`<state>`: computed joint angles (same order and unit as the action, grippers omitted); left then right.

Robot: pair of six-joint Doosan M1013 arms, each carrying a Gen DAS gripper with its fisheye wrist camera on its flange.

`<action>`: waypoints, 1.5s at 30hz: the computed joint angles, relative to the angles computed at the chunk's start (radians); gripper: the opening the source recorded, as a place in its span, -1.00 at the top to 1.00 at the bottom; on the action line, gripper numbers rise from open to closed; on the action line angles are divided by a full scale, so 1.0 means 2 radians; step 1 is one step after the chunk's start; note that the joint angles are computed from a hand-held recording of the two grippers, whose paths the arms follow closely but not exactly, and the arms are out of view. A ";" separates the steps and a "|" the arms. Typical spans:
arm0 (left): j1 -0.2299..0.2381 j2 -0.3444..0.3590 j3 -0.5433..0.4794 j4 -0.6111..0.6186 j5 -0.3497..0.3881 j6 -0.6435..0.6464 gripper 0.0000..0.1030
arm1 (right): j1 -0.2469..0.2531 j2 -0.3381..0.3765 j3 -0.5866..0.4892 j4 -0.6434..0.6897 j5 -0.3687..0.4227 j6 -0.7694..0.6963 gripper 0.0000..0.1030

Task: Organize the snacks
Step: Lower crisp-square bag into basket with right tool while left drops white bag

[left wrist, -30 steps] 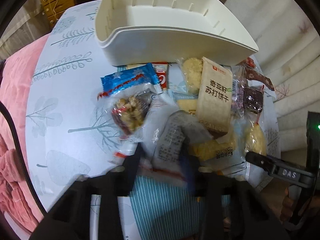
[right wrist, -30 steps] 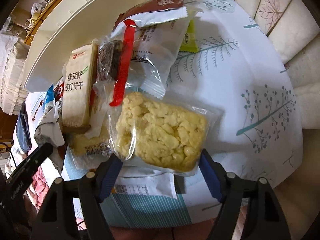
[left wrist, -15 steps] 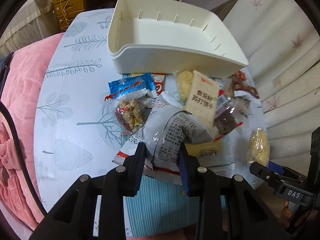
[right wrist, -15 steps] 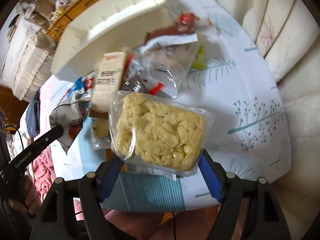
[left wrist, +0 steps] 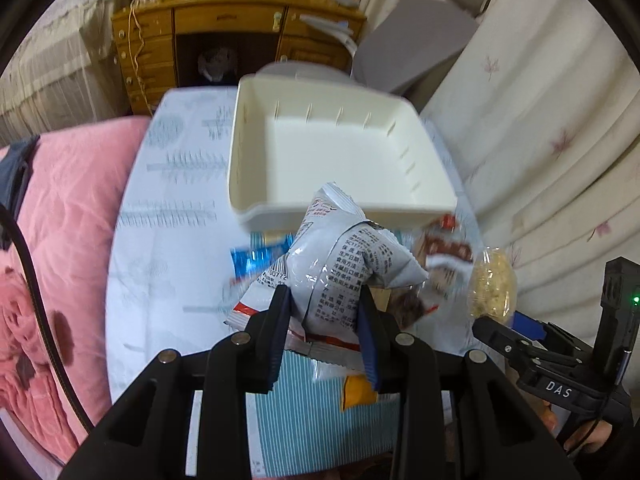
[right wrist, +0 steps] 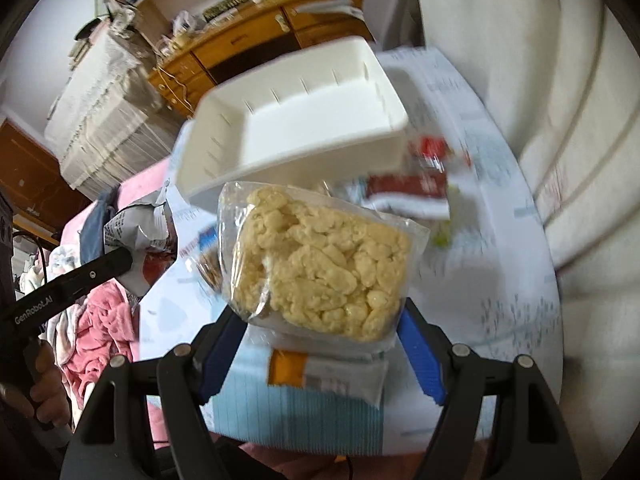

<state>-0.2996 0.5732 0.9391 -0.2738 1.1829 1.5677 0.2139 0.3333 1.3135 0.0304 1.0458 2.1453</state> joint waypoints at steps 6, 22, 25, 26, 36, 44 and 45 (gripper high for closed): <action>0.002 0.021 -0.051 0.000 -0.007 0.011 0.40 | -0.003 0.020 -0.042 -0.015 -0.019 -0.012 -0.47; 0.020 0.109 -0.179 -0.043 0.002 -0.008 0.39 | -0.009 0.086 -0.133 -0.059 -0.042 -0.021 -0.48; 0.022 0.120 -0.193 -0.044 0.008 -0.013 0.37 | -0.011 0.099 -0.149 -0.056 -0.038 -0.025 -0.48; 0.021 0.121 -0.191 -0.041 0.007 -0.018 0.31 | -0.011 0.102 -0.151 -0.055 -0.038 -0.025 -0.50; 0.020 0.153 -0.245 0.001 0.067 -0.061 -0.25 | -0.011 0.118 -0.170 -0.068 -0.025 -0.003 -0.73; 0.024 0.139 -0.218 -0.017 0.070 -0.050 -0.30 | -0.006 0.103 -0.150 -0.085 -0.028 0.026 -0.73; 0.024 0.135 -0.209 -0.019 0.067 -0.046 -0.30 | -0.005 0.100 -0.146 -0.089 -0.028 0.030 -0.73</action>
<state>-0.2520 0.8426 0.5221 -0.3121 1.3168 1.4749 0.2048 0.5338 1.0217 -0.1467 0.9897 2.2051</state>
